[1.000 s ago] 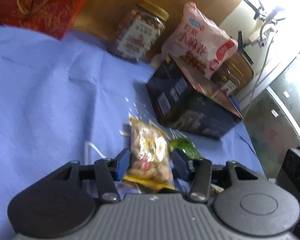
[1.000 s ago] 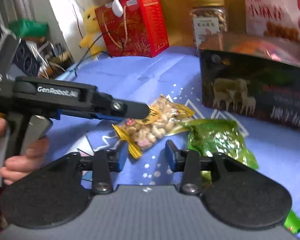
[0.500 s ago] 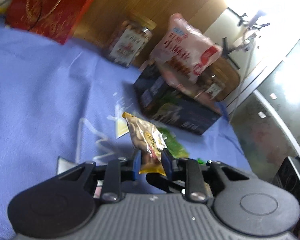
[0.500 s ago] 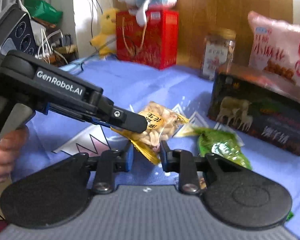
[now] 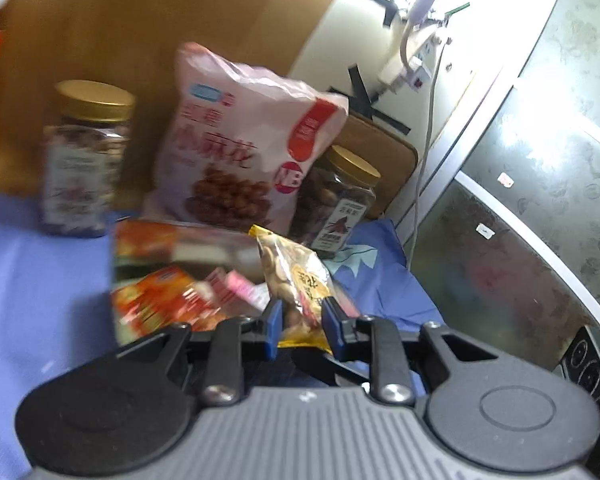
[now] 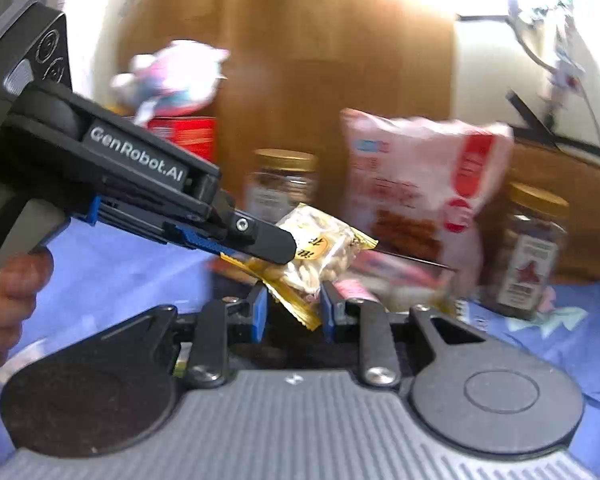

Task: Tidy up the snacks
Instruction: 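Carry the yellow peanut packet into the black tin and release, then grasp the clear pistachio packet on the table with the left gripper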

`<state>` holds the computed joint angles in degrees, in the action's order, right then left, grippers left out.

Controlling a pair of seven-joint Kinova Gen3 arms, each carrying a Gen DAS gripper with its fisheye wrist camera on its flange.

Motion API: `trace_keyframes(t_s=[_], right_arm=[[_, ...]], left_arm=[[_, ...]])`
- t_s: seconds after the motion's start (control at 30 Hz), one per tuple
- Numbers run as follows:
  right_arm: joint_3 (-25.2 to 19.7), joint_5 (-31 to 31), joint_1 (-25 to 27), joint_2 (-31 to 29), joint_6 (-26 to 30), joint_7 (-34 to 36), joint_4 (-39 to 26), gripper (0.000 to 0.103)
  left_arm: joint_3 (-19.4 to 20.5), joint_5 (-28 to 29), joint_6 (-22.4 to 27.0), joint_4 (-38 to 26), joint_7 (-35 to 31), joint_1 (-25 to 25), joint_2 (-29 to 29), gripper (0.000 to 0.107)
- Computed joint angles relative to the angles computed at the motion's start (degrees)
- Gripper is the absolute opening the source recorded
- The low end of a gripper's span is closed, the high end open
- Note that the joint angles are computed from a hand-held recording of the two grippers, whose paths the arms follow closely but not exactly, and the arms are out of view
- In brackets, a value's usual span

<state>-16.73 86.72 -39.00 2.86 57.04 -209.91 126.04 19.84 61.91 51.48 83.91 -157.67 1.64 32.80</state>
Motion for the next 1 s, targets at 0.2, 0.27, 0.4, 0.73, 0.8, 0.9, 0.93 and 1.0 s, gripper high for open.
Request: trace_keyframes(t_s=[0.2,0.27,0.4,0.73,0.8,0.9,0.93,1.0], right_arm=[[4.02,1.73,7.73,-1.38,-8.54,-1.16,2.51,0.034],[4.4,1.72,6.45,-0.23,-5.59,-2.56,2.78,0.042],[1.51,2.21,5.24,-1.96,-0.27,-9.91,6.03,0.044],[-5.89,-4.26,-3.22,-9.72,-4.47,-29.3,14.97,0.044],[-6.79,-5.11,-4.39,-9.18,-5.43,-33.89,15.71,0.044],[-7.5,-6.31,-5.71,-7.93,-5.13,-37.91,15.29,0.045],[-8.03,-7.62,-6.5,-6.96,-3.6,-37.39,14.29,0.045],[-9.28,-9.97,-8.62,-5.62,0.72,-33.6,12.03,0.045]], left_arm=[[-0.34,-6.87,-3.92,-8.18,9.64,7.35,5.83,0.024],[-0.94,-9.19,-5.63,-8.73,12.18,8.84,6.0,0.03],[2.28,-7.19,-5.45,-4.73,6.82,4.2,4.31,0.035],[0.9,-2.53,7.91,11.23,-7.83,-9.16,-1.92,0.04],[-0.14,-1.43,9.38,14.57,-11.64,-9.93,-2.51,0.04],[-2.08,-1.03,10.38,18.14,-15.74,-9.52,-3.73,0.04],[-2.8,-0.8,10.5,19.49,-17.34,-9.52,-4.45,0.04],[-4.54,0.38,10.78,22.09,-20.48,-10.22,-5.82,0.04]])
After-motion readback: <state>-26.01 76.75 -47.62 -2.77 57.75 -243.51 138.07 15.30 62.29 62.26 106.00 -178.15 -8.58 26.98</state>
